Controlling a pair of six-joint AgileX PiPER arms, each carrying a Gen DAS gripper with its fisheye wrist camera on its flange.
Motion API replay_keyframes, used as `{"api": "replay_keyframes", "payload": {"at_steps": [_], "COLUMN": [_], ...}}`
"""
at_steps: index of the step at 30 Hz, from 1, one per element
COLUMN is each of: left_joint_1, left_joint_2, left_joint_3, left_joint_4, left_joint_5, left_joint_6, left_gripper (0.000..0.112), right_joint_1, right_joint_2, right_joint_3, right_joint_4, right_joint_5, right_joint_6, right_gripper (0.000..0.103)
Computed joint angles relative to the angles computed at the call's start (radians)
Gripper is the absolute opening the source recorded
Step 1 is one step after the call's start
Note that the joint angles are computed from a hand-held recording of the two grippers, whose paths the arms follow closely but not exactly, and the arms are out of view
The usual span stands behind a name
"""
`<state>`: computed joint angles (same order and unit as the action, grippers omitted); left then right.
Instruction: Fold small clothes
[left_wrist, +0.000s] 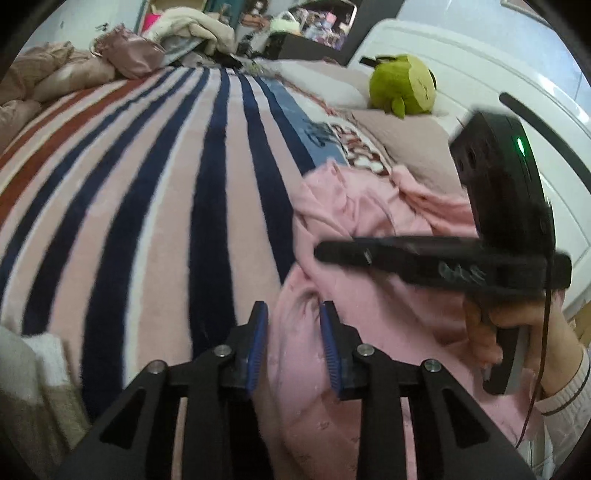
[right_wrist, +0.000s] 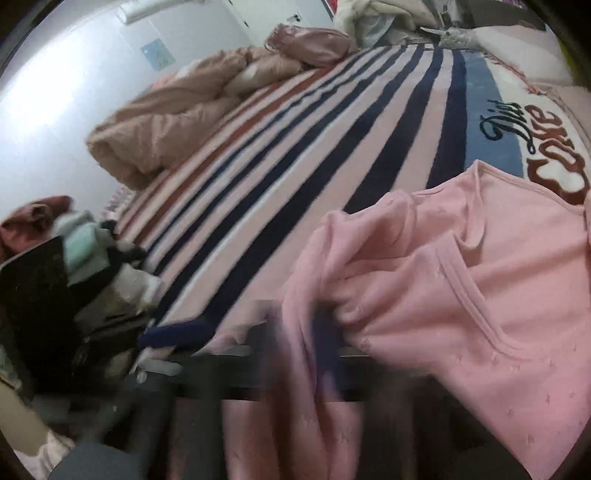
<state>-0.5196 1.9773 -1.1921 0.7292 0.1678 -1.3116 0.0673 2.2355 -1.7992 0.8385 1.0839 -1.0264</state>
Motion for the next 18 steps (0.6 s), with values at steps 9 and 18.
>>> {"api": "replay_keyframes", "payload": {"at_steps": [9,18], "left_joint_1": [-0.06,-0.068], "left_joint_2": [0.067,0.126], "left_joint_3": [-0.1,-0.259], "left_joint_4": [0.022,-0.156], "left_joint_5": [0.161,0.18], "left_joint_6": [0.024,0.331], "left_gripper": [0.011,0.048], "right_joint_1": [-0.038,-0.213], "right_joint_2": [-0.07,-0.248], "right_joint_3": [0.084,0.23], "right_joint_4": [-0.044,-0.037], "right_joint_5": [-0.197,0.033], "right_joint_6": [0.029,-0.134], "right_gripper": [0.004,0.029]}}
